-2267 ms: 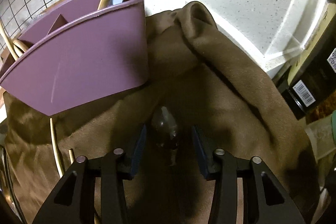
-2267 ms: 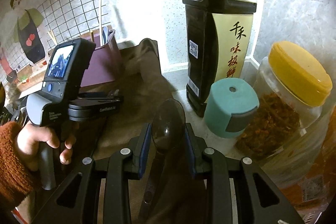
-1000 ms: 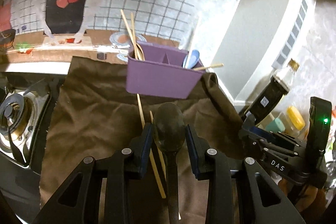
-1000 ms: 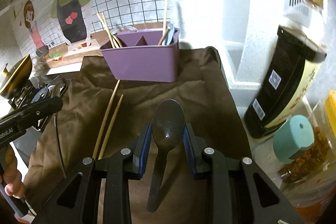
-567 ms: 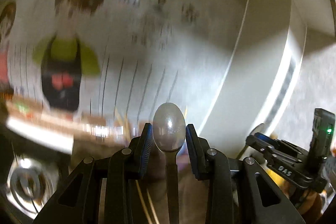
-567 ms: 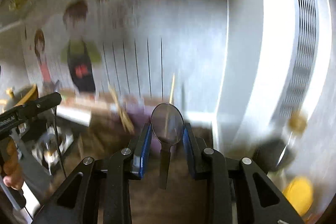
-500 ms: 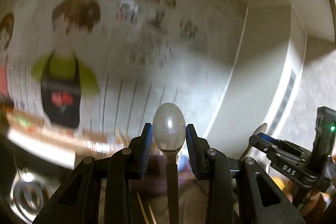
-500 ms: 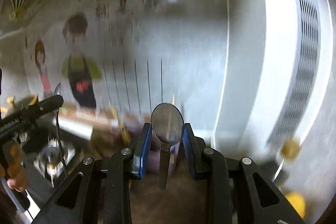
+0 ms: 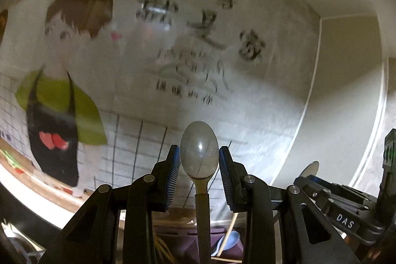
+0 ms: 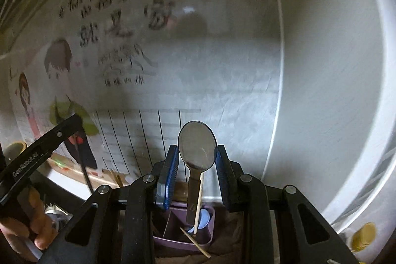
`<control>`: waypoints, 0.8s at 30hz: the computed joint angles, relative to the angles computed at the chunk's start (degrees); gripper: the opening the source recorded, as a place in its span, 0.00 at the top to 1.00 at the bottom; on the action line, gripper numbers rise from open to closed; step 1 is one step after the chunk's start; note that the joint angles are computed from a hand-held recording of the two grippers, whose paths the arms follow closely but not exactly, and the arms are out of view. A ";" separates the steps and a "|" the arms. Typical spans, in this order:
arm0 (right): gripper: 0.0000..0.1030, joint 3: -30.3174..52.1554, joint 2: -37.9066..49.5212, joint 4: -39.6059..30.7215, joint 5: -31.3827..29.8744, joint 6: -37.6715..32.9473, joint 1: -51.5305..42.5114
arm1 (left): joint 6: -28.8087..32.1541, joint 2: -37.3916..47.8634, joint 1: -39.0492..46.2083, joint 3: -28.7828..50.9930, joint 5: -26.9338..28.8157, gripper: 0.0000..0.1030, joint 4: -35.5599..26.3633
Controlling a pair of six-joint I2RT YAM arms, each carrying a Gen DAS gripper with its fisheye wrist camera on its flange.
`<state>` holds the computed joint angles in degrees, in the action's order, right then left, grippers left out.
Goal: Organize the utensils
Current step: 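Lift both black spoons and lower them into the purple caddy, then open both grippers and move them back over the cloth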
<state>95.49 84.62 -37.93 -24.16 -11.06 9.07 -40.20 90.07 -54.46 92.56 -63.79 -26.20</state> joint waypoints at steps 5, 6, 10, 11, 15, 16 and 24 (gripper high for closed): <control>0.83 -0.75 4.62 0.31 1.78 -0.21 1.71 | -2.18 1.79 5.46 -5.39 7.68 0.68 4.23; 0.88 -0.15 5.97 -0.72 1.68 -0.86 1.95 | -2.57 2.01 6.09 -6.34 8.75 0.68 4.85; 0.90 -1.89 8.41 0.31 3.76 -2.29 3.47 | -4.94 3.48 8.46 -9.70 12.72 0.68 5.97; 0.90 -2.93 8.48 1.01 4.43 -3.10 3.70 | -5.48 3.78 8.74 -10.18 13.24 0.68 5.96; 0.90 -5.38 9.02 2.73 5.84 -4.41 4.28 | -6.37 4.69 9.59 -11.76 14.33 0.68 6.16; 0.90 -5.70 9.05 2.86 6.15 -4.13 4.73 | -6.58 4.82 9.68 -12.08 14.11 0.68 6.29; 0.90 -10.15 6.52 4.65 7.11 -5.29 4.34 | -4.13 4.55 8.57 -13.35 11.01 0.68 9.53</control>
